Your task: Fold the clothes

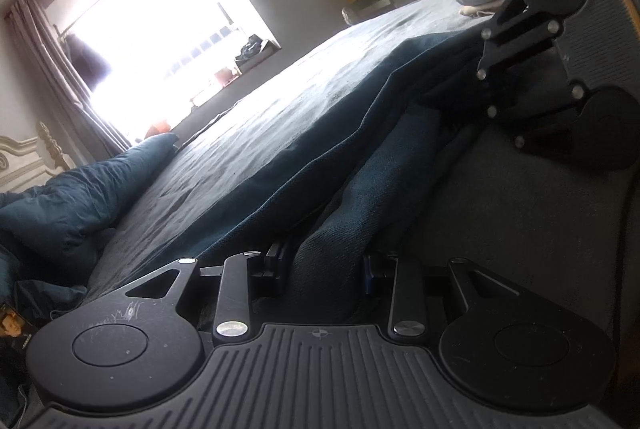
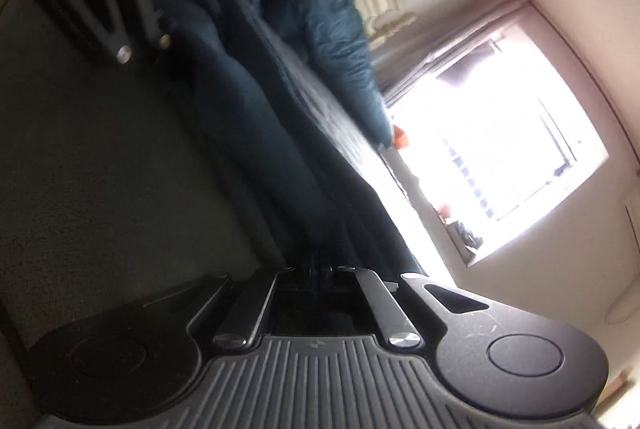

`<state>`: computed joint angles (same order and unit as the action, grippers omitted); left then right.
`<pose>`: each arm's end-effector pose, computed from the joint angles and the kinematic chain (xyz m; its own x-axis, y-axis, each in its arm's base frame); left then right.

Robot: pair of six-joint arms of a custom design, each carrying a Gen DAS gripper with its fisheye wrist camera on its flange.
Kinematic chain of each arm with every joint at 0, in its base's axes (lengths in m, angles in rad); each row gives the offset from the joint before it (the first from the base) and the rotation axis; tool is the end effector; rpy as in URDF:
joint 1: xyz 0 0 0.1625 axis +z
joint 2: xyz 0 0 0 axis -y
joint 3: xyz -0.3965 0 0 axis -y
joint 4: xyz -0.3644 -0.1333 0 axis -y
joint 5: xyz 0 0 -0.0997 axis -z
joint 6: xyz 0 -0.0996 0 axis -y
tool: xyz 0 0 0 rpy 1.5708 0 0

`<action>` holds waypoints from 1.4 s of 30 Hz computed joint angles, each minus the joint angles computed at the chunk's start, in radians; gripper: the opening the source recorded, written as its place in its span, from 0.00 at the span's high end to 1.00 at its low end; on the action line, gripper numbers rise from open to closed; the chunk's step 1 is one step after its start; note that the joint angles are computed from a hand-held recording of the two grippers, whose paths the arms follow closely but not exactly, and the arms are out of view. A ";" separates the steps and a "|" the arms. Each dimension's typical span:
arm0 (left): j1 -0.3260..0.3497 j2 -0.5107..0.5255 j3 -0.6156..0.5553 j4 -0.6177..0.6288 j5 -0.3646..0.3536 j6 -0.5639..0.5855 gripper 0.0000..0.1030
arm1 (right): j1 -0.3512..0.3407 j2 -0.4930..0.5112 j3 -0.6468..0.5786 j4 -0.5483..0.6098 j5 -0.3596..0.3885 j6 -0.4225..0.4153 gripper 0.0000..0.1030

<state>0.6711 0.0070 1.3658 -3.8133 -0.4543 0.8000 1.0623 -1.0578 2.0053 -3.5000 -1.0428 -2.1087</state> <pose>-0.3046 -0.5264 -0.1496 -0.2024 0.2297 -0.9520 0.9335 0.3392 -0.1166 -0.0998 -0.5560 0.2472 0.2588 -0.4448 0.8574 -0.9617 -0.2017 0.1856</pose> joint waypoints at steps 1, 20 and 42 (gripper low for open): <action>0.001 -0.006 0.008 0.005 -0.004 -0.012 0.67 | 0.000 -0.023 0.002 0.042 -0.006 -0.011 1.00; 0.027 -0.058 0.081 -0.003 -0.098 0.058 0.67 | 0.325 -0.046 -0.596 1.498 -0.506 0.005 0.74; 0.041 -0.213 0.255 0.141 -0.236 -0.240 0.65 | 0.000 -0.045 -0.069 0.676 0.101 -1.078 0.90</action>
